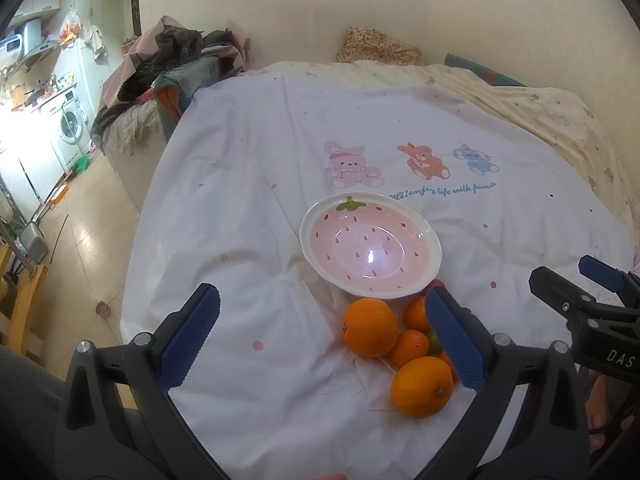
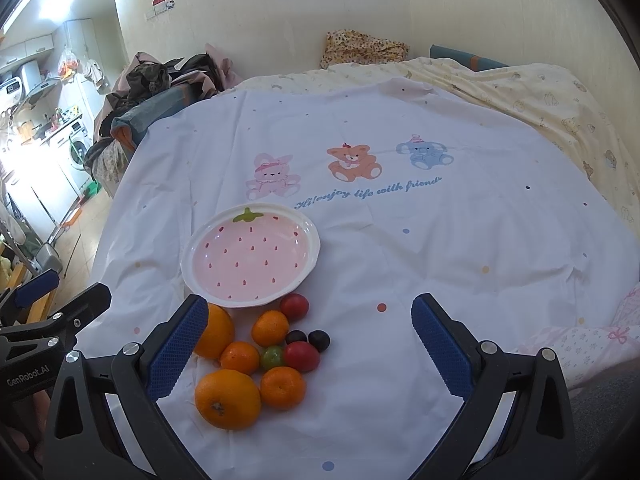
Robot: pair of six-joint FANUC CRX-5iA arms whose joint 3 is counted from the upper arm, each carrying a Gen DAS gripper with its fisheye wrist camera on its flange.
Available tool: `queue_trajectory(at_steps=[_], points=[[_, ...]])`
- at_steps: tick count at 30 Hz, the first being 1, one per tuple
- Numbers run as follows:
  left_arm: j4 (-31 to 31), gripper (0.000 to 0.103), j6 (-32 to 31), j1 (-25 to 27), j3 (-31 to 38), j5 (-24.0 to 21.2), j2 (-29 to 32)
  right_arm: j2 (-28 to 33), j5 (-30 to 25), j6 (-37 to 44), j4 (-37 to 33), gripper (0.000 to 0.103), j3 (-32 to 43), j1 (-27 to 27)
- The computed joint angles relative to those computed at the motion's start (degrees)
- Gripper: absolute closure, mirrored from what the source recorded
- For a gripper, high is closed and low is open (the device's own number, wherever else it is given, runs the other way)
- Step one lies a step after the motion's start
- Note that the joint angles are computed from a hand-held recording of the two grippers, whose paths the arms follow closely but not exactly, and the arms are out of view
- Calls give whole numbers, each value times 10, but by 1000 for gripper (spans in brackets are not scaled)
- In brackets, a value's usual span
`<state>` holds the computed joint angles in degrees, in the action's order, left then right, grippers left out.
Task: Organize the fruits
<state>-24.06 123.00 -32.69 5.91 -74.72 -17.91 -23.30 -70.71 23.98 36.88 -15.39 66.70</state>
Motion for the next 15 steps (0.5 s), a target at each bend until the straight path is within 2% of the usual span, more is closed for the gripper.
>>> queue_trajectory(at_steps=[15], points=[[-3,2,-1,1,0,-2,-2,-4,13,-4,1,0,-9,-3]])
